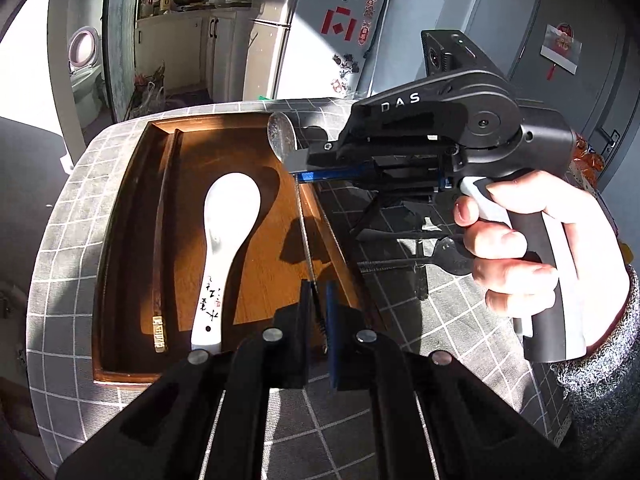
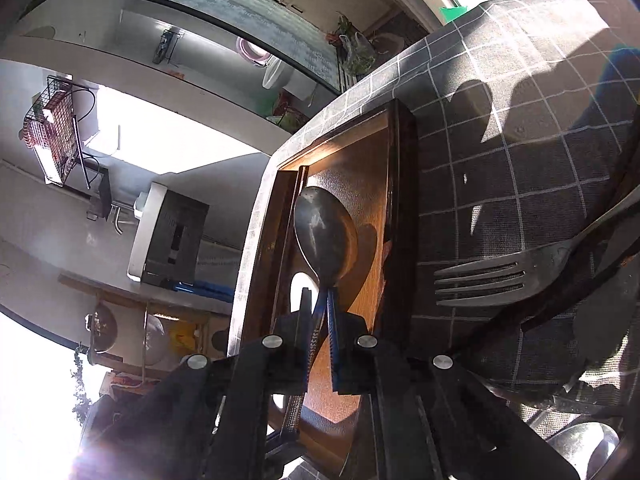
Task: Organize utensils
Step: 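Lay the metal spoon in the tray beside the white spoon, open left tool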
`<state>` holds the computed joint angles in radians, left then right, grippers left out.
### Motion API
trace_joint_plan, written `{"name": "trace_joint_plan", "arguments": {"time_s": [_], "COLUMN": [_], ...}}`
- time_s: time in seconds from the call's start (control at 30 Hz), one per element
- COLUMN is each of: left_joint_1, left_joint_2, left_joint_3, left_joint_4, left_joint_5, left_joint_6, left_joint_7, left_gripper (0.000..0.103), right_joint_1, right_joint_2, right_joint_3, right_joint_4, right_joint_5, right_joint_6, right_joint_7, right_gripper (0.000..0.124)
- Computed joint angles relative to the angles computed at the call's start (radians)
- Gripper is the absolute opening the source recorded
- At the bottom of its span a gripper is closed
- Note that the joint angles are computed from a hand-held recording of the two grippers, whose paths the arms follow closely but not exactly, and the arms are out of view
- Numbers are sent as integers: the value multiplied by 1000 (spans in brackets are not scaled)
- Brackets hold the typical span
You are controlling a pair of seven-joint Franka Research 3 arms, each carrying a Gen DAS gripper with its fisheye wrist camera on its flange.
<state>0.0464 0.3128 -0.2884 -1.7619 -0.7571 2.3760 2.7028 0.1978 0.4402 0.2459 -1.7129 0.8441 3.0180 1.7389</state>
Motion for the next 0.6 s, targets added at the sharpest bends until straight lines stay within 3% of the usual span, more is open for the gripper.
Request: {"name": "trace_joint_plan", "arguments": {"time_s": [0.33,0.4,0.43,0.5,0.53,0.6], "left_joint_1": [-2,-2,1,5,5,21], "left_joint_2": [80,91,107,113,115,114], "left_joint_3": [-11,-16,-20,-28,-32,-53], "left_joint_4": [63,70,87,90,90,80], "left_joint_5": [86,108,113,126,134,118], "left_joint_6": [79,100,99,117,135,165], "left_joint_7": [-75,-95,-105,-119,-120,-104], "left_gripper": [7,8,10,12,14,29], "right_joint_1": [125,108,88,89,77,59], "right_joint_2": [89,78,65,0,-41,-141], "right_joint_3": [-176,-153,-125,-124,-110,-96], "right_joint_4": [130,118,102,20,-30,-148], "right_joint_5": [-300,-314,-304,-308,-295,-268], "right_joint_6": [-116,-107,-96,-57,-33,15], "right_joint_7": [250,246,221,213,192,156], "right_gripper": [11,29,31,53,59,70]}}
